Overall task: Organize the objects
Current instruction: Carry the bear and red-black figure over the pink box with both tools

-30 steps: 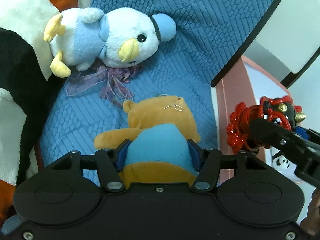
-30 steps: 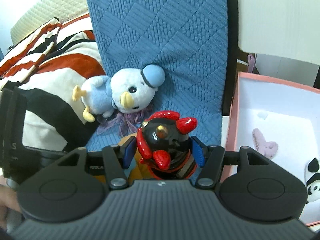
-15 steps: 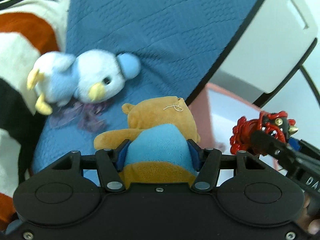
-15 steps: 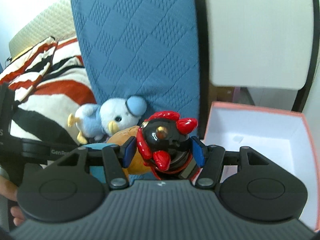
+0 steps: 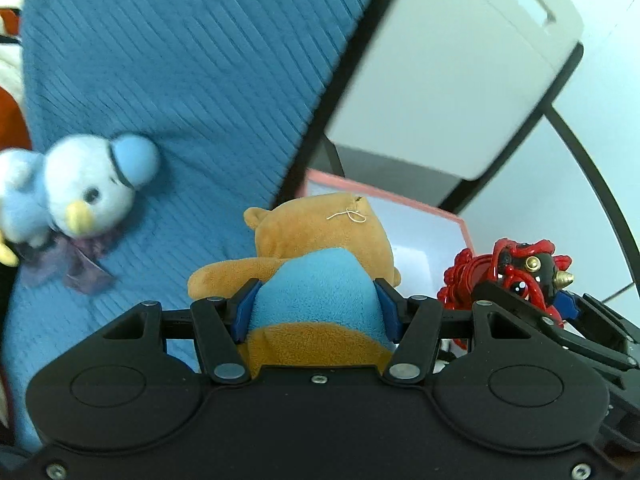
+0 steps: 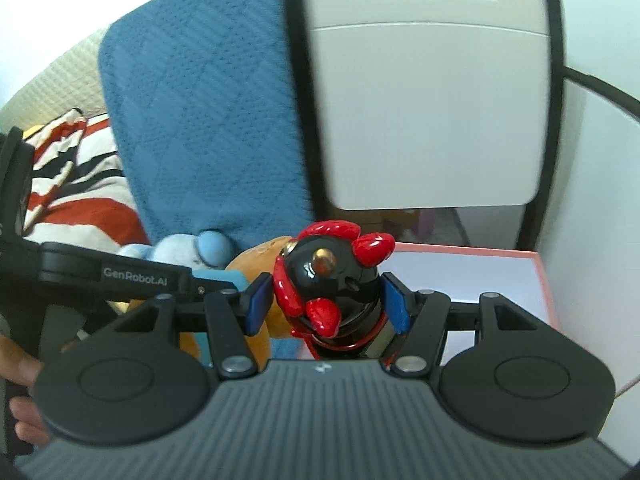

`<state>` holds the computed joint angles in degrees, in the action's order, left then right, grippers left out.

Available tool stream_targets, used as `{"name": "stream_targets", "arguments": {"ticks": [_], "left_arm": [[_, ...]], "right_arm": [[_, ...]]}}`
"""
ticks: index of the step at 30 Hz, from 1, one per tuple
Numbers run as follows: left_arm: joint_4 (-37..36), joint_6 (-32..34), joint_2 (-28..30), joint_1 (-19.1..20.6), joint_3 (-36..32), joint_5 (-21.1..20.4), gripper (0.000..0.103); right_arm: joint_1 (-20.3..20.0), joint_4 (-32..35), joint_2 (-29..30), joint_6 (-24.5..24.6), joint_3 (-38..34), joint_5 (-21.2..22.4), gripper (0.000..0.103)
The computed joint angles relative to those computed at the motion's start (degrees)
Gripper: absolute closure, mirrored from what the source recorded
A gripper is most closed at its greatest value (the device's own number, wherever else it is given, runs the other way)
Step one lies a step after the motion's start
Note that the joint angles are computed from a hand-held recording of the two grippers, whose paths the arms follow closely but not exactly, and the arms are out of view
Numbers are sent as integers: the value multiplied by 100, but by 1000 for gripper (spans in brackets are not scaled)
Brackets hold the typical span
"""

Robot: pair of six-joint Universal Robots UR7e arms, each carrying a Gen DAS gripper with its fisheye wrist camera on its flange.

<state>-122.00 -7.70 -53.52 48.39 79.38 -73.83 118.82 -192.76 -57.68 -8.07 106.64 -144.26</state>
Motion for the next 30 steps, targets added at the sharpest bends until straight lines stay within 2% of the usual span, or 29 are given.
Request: {"name": "stream_targets", "arguments": {"ticks": [5,15,17,20,30], "left_arm": [[120,-91,200,-109,20,-118,46],[58,-23,611,-309,72,135,46],[48,-2,688,-315,64,138,46],[243,-129,864,-259,-81,-67,46],[368,-88,1105,-224,-47,-115,42]], "right_arm": [[-241,-148,-276,-48,420,-105,42],[-825,147,-866,571,1217,51,42],[-933,186,-922,625,1302,100,42],[-1093,200,-969,721,1428,166,42],[-1556,374,-1039,1040,1729,414,42]]}}
